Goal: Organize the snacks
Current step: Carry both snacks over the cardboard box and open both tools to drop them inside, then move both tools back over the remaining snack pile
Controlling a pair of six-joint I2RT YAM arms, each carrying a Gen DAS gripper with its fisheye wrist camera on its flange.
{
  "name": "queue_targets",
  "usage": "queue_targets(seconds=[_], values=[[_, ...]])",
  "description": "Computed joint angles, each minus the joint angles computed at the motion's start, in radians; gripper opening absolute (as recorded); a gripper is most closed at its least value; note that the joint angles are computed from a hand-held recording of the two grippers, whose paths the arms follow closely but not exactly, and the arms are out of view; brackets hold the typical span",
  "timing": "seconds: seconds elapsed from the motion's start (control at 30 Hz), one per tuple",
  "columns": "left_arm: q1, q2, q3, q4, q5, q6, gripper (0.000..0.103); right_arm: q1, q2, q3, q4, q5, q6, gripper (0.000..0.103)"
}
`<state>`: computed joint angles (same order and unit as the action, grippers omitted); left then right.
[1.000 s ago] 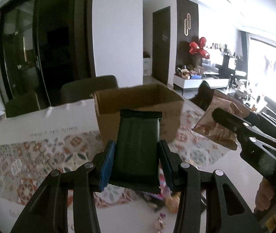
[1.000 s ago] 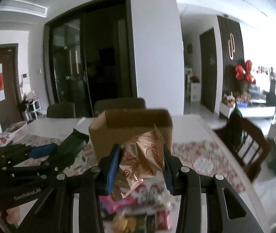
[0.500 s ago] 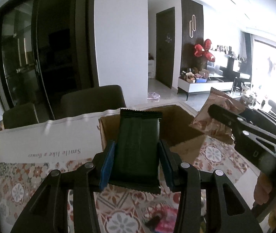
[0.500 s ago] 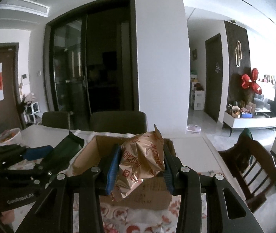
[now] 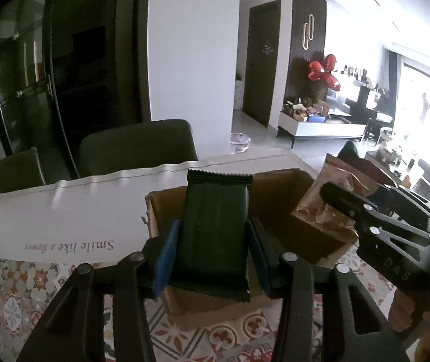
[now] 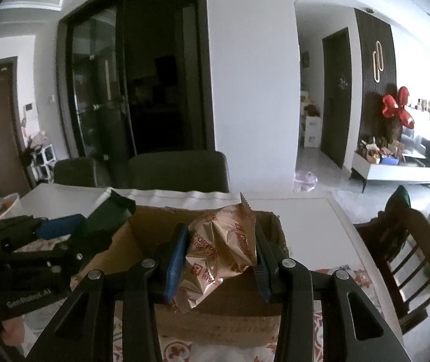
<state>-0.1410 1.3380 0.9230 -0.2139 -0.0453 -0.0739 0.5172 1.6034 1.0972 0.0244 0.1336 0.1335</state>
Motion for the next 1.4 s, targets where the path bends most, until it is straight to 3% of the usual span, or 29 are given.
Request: queue_targets(seconds=[0.07,0.1,0.17,0.3,0.47,0.67,0.97,1.27,1.4], values=[[0.004,0.015,0.007,0.008,-0.009,0.0,0.07,-0.002,0.015,0.011,-0.005,0.003,0.001,0.05],[0.006,0.015,0.006,0.01,-0.008,-0.003,0.07,-0.001,0.021,0.017,-0.014,0.009,0.004,0.063],[0.009,0.008,0.002,0.002,-0.008,-0.004,0.07,0.0,0.02,0.012,-0.006,0.039,0.015,0.073],[-0.002,-0.052,-0.041,-0.018,-0.045,-0.008,0.08,0.011,-0.027,-0.039,0.003,0.081,0.019,0.073],[-0.076,-0.2,-0.133,-0.061,-0.177,-0.025,0.086,0.032,-0.132,-0.134,0.003,0.097,0.031,0.073],[-0.156,-0.409,-0.21,-0.16,-0.234,-0.074,0.088,0.076,-0.304,-0.267,-0.014,0.127,0.056,0.073],[-0.337,-0.642,-0.265,-0.324,-0.372,-0.14,0.088,0.213,-0.566,-0.428,-0.071,0.269,0.098,0.073],[-0.593,-0.796,-0.315,-0.503,-0.55,-0.29,0.088,0.393,-0.735,-0.502,-0.194,0.44,0.157,0.073],[-0.763,-0.827,-0.337,-0.603,-0.685,-0.416,0.088,0.477,-0.768,-0.527,-0.248,0.521,0.194,0.073]])
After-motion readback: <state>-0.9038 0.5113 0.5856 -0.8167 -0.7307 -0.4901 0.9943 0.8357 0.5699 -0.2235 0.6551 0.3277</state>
